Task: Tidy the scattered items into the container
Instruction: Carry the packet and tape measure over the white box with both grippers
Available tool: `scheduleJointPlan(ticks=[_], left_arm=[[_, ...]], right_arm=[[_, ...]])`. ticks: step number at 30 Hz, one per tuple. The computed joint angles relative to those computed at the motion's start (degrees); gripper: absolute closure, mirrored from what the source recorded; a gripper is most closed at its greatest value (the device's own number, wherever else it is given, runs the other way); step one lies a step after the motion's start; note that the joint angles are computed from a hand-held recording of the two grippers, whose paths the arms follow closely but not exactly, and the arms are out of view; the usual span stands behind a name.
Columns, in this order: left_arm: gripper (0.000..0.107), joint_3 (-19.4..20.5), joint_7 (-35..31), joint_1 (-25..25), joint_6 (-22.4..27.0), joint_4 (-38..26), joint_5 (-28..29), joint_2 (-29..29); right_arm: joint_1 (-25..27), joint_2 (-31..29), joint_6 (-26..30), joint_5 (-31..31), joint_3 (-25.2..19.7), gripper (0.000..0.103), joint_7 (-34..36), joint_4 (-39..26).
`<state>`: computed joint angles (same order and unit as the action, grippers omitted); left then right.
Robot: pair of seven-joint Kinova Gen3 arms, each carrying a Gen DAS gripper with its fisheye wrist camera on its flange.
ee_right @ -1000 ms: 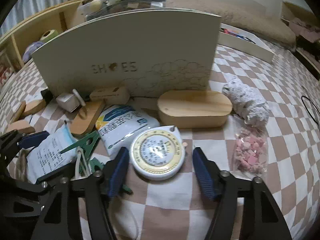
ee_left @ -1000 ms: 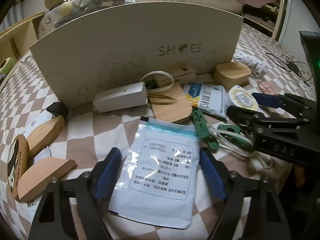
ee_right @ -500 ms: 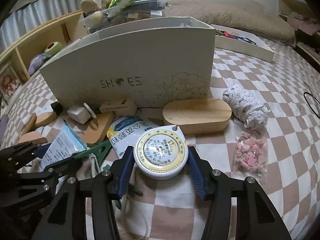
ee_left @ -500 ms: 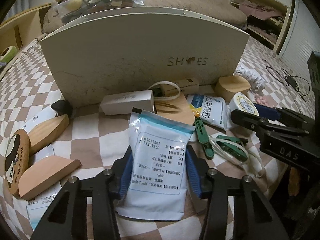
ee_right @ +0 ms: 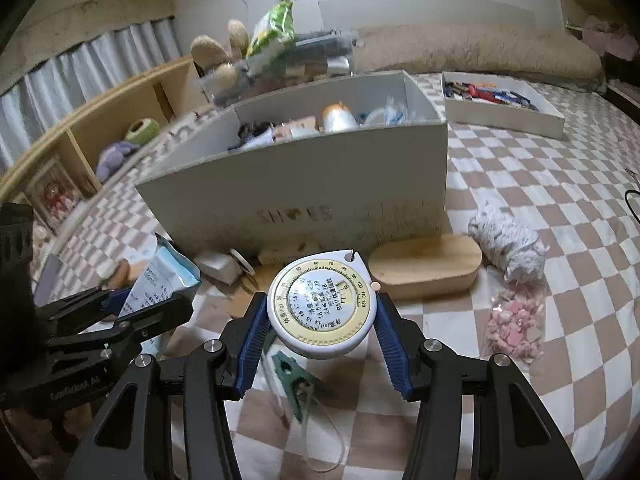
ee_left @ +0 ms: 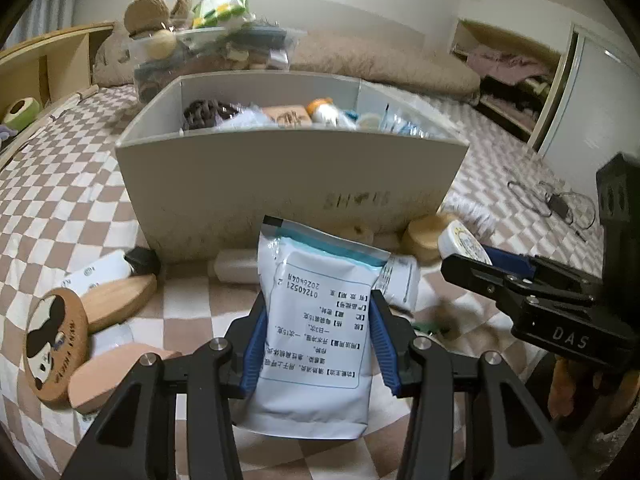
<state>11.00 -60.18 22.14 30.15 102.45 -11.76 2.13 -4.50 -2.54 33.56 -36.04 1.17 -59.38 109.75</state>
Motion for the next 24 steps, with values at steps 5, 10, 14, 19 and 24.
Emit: scheduleJointPlan(ticks=[5,10,14,19,24], left_arm=[[0.061,-0.03,1.52,-0.44,-1.46,-0.63,-1.61,-1.71],[0.061,0.23,3.39,-1.55,-0.97,-2.88,-4.29,-2.12],[0.061,0.03,3.73,-2.18,-0.49,-5.62,-4.84,-1.88],[0.06,-0.07,4.51,-2.35,0.04,-9.4,-7.15,-1.15],[0.06,-0.66,4.25,-1.74,0.66,-14.06,-8.97,0.59]], right_arm=[[-0.06,-1.66,0.75,-5.24,1.56,0.049,4.17,-0.18],[-0.08,-2.16,2.01,-10.51,3.24,0.049,8.66,-1.86],[0.83,-1.74,3.73,-14.82,4.05,0.049,11.98,-4.37],[1.98,-0.71,4.75,-16.93,3.73,0.049,13.71,-7.52],[2.78,1.09,5.0,-15.43,2.47,0.049,12.24,-11.79]])
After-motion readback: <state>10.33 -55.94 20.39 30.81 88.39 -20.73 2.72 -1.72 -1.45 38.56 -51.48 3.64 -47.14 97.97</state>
